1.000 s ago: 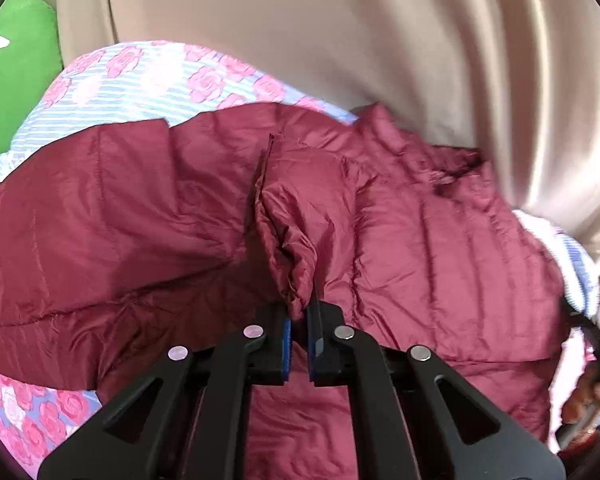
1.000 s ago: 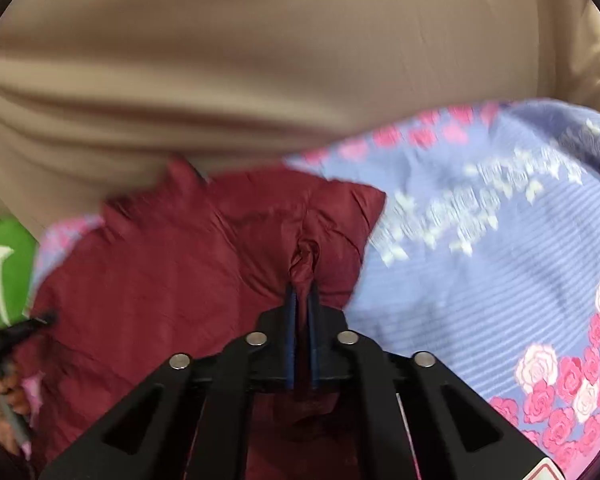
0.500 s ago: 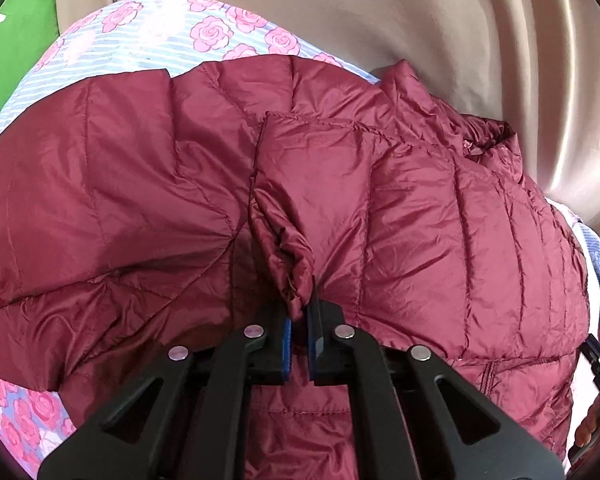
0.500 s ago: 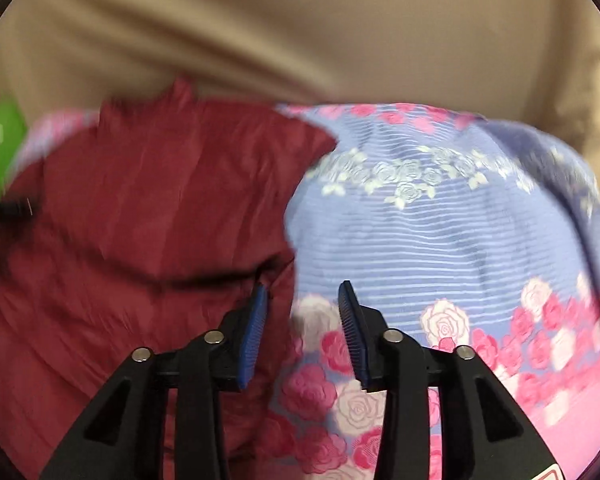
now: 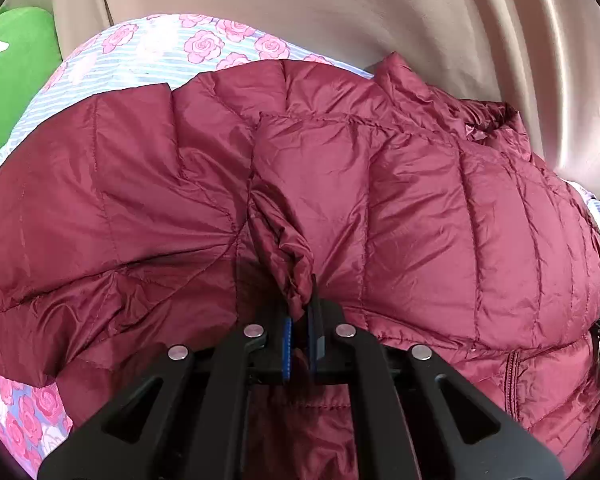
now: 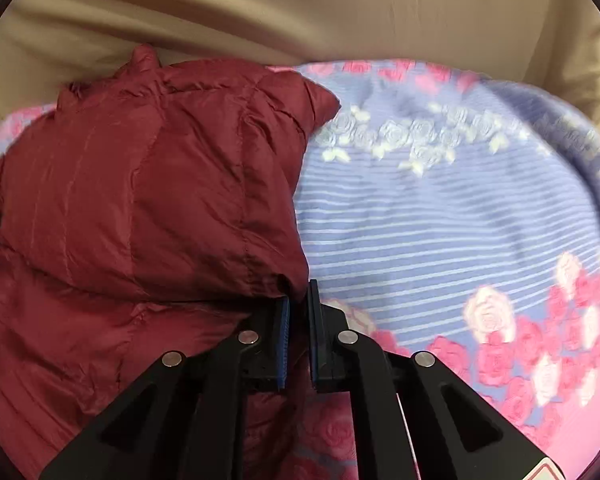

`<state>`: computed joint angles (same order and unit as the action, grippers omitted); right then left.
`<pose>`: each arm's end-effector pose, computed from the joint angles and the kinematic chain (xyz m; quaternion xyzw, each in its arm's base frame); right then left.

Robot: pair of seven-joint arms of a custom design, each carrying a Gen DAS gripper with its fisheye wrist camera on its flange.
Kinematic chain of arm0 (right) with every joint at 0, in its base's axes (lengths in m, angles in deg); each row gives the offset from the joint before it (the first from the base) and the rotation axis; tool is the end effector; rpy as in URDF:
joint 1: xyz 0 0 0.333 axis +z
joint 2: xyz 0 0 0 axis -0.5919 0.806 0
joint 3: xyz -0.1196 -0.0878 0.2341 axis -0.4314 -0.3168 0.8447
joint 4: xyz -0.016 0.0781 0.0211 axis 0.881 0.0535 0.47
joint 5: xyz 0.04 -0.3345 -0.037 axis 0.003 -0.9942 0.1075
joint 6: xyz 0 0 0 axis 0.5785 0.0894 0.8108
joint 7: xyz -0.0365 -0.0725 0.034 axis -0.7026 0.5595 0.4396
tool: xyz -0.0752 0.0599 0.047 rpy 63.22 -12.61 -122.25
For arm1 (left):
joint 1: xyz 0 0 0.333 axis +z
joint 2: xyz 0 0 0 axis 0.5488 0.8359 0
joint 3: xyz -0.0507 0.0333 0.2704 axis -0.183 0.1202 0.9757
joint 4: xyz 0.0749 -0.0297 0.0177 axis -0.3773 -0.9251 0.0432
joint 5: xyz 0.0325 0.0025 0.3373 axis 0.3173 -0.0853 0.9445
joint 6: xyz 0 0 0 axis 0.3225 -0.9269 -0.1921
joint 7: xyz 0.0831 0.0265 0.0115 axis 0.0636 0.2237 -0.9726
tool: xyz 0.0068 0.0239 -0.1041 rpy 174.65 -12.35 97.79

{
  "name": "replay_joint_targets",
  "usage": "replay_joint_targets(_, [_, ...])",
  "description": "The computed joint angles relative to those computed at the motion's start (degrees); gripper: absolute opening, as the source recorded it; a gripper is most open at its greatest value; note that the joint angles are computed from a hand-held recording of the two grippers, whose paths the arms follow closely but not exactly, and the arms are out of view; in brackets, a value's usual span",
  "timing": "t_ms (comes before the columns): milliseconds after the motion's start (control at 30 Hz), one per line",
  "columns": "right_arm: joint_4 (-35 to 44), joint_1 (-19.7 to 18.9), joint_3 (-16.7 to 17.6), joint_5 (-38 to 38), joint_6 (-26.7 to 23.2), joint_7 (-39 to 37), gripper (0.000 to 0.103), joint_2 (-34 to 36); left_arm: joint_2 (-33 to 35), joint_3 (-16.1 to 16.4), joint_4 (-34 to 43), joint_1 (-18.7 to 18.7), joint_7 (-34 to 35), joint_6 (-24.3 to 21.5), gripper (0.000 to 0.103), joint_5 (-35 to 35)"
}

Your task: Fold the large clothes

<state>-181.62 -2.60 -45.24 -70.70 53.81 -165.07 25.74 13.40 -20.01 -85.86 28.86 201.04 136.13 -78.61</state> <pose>0.3463 0.3489 0.5057 -0.4866 0.7925 -0.3141 0.1909 0.5397 -0.0982 0.4982 -0.5497 0.7372 -0.3591 0.1591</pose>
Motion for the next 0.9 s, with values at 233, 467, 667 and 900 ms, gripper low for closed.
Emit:
replay_joint_targets(233, [-6.88,0.00,2.44,0.67,0.50,13.90,0.019,-12.23,1.07,0.03,1.64,0.54,2.97,-1.66,0.005,-4.54])
replay_joint_targets(467, [1.73,-3.42,0.92,-0.32,7.44,4.49,0.013,-2.40,-0.42,0.09,-0.14,0.87,4.54,-1.18,0.006,-5.68])
replay_joint_targets(667, [1.31,-2.56,-0.79,-1.80,8.40,7.51,0.007,2.75,-0.34,0.55,0.30,0.90,6.19,-2.34,0.007,-7.96])
replay_joint_targets(900, [11.86,2.73,-0.54,-0.01,-6.48,1.92,0.020,8.15,-5.80,4.34,-1.97,3.77,10.63,-10.22,0.023,-18.87])
